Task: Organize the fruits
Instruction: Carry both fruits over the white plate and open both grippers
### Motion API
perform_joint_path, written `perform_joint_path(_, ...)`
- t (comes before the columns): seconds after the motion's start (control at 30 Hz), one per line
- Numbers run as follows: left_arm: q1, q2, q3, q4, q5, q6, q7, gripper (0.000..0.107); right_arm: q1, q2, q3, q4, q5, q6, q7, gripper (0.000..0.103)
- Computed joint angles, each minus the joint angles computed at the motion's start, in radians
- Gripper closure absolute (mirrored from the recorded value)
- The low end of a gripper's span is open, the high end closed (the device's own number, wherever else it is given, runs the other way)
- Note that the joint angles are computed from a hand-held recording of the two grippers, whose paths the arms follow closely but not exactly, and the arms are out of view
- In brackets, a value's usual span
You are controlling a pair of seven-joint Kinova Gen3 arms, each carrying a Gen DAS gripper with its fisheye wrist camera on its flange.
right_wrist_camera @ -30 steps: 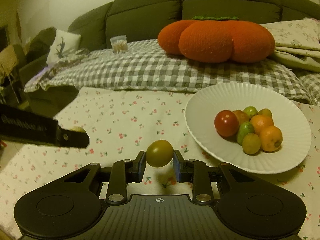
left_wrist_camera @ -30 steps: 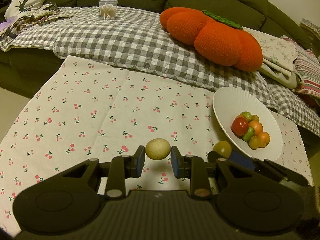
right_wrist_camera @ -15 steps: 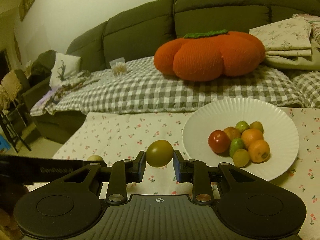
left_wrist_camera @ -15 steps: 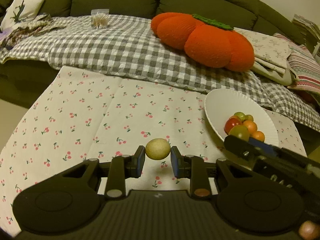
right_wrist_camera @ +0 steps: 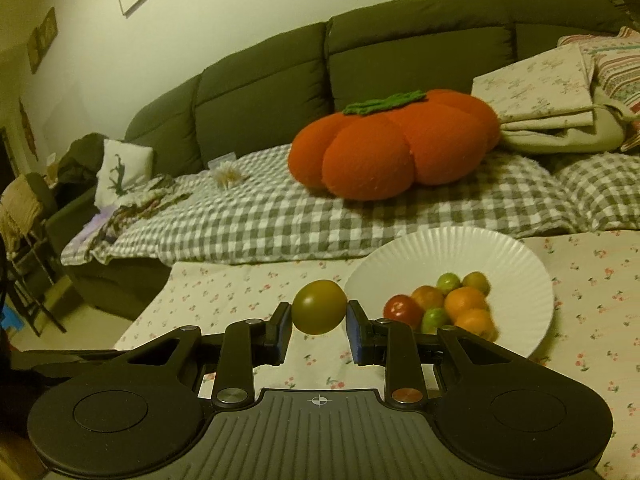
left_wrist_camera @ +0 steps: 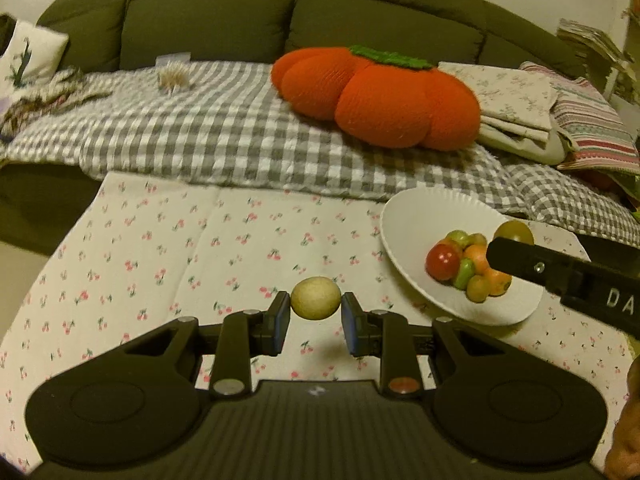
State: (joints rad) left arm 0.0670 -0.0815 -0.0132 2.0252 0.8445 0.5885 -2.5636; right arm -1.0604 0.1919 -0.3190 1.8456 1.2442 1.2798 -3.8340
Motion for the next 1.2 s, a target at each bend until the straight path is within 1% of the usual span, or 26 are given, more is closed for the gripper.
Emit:
perform_joint_path(0.17,0.030,-0.011,0.012,0.020,0.042,-0.034,-0.060,0.082,-0.006,-0.025,-0.009,0.013,-0.007,0.043,-0.016,0.076)
perform_joint_path(0.3,0.062,-0.016,0.024,0.037,0.068,-0.080,-0.096,0.082,-0.002,-0.050,-0.021,0.025,-0.018,0.075,-0.036,0.076)
perform_joint_path(0.57,0.131,-0.004,0.056,0.047,0.102,-0.163,-0.130,0.082,0.022,-0.099,-0.053,0.061,-0.033,0.116,-0.086,0.076)
perform_joint_path(0.67,0.138,0.025,0.060,0.017,0.105,-0.142,-0.121,0.082,0.039,-0.119,-0.062,0.078,-0.045,0.118,-0.107,0.076)
perform_joint_path(0.77,0.126,0.067,0.076,-0.026,0.099,-0.120,-0.097,0.082,0.065,-0.150,-0.070,0.104,-0.059,0.096,-0.141,0.076)
perform_joint_path(0.83,0.104,0.103,0.083,-0.060,0.131,-0.071,-0.132,0.081,0.086,-0.168,-0.075,0.119,-0.076,0.083,-0.156,0.076)
perform_joint_path(0.93,0.078,0.148,0.111,-0.096,0.146,-0.041,-0.143,0.081,0.124,-0.187,-0.077,0.134,-0.111,0.059,-0.167,0.076)
perform_joint_path(0.97,0.069,0.166,0.121,-0.108,0.160,-0.030,-0.159,0.081,0.138,-0.192,-0.076,0.139,-0.124,0.046,-0.171,0.076)
perform_joint_path(1.03,0.061,0.194,0.141,-0.127,0.158,-0.029,-0.157,0.081,0.166,-0.200,-0.072,0.150,-0.149,0.019,-0.174,0.076)
perform_joint_path(1.1,0.059,0.225,0.159,-0.151,0.132,-0.030,-0.132,0.081,0.194,-0.207,-0.066,0.162,-0.173,-0.016,-0.177,0.076)
perform_joint_path(1.2,0.042,0.265,0.185,-0.182,0.124,-0.025,-0.115,0.081,0.235,-0.213,-0.055,0.182,-0.204,-0.075,-0.186,0.076)
